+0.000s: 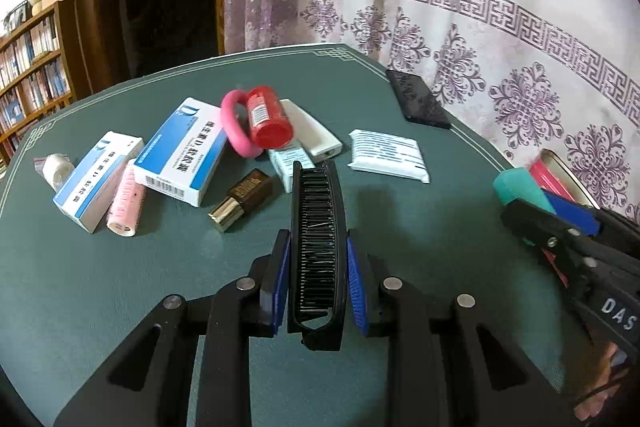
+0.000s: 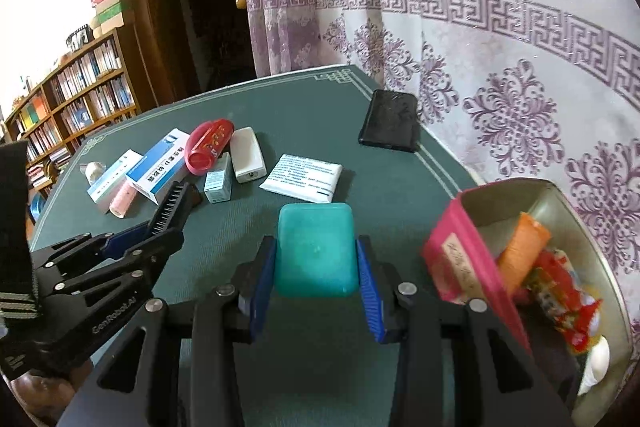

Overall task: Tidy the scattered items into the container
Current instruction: 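Carry the black comb and teal box with both tools over the tin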

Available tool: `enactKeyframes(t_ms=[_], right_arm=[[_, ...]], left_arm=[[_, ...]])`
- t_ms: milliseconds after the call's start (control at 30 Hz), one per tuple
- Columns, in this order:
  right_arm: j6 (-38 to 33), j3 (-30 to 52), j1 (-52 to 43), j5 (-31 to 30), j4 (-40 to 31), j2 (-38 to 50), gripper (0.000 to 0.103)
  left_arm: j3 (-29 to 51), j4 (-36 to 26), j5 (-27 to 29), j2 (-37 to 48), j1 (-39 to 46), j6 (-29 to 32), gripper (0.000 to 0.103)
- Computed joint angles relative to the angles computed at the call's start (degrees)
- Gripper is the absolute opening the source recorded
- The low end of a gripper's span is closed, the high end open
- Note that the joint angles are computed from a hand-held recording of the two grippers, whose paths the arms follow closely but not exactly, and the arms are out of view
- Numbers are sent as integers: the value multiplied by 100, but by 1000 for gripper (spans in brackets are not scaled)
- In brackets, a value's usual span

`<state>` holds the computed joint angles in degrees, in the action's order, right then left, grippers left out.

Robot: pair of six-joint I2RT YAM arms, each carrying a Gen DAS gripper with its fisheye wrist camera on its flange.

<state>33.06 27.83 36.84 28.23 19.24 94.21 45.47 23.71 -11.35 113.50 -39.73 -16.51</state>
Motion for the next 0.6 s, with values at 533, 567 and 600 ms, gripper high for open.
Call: enactKeyframes(t_ms=[533, 567, 600], right_arm=[[740, -1633, 10, 1186, -1873, -3495, 43], [793, -1700, -8, 1219, -2071, -3701, 43], [852, -1774, -34, 1241, -2271, -3918, 43]], left_arm=[[78, -148, 9, -122, -700, 138, 29], [101, -169, 0, -113, -760, 144, 29], [131, -198, -4, -98, -823, 144, 29]])
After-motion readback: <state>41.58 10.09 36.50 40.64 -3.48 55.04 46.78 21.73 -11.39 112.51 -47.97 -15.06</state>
